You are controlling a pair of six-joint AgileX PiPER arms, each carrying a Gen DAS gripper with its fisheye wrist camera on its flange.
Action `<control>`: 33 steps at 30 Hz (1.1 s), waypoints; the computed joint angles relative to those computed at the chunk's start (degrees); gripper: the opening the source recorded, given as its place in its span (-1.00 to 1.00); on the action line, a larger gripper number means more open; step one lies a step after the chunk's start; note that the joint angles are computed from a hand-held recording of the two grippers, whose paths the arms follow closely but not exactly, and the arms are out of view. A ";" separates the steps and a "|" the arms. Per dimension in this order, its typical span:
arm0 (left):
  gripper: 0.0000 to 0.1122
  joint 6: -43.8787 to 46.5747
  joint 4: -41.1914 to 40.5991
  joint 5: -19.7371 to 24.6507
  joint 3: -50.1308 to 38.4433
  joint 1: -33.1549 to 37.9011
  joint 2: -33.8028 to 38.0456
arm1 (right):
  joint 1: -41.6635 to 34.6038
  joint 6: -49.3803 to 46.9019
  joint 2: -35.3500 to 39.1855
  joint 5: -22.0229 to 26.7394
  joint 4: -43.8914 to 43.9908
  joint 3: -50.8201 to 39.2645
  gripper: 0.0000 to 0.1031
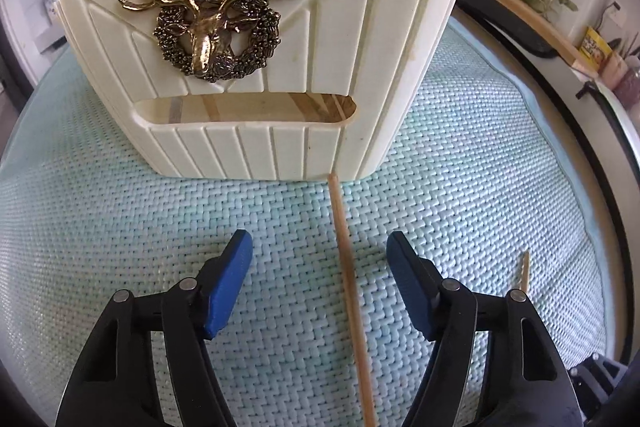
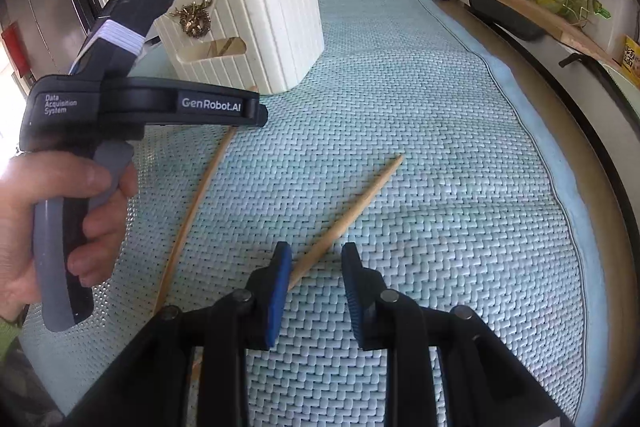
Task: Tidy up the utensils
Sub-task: 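Grasp a wooden chopstick with the left gripper while the right grasps the last chopstick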
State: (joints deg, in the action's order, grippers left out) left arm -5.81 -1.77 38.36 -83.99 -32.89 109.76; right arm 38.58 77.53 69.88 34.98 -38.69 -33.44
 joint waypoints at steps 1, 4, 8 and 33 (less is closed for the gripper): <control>0.16 -0.97 0.79 -0.49 0.45 -0.24 -0.21 | -0.42 -0.29 -0.23 -0.25 0.32 0.17 -0.51; -0.32 -2.46 2.83 -2.86 2.40 -1.60 -1.19 | -2.31 -2.00 -0.81 -1.75 1.77 0.64 -0.51; -0.90 -0.94 2.64 -5.92 7.39 -2.50 -4.30 | -4.49 -4.85 -0.97 -3.65 4.15 0.64 -0.50; -0.75 47.27 -28.10 0.62 33.48 28.49 -25.68 | -1.18 -12.86 2.63 -0.40 10.86 -4.88 -0.70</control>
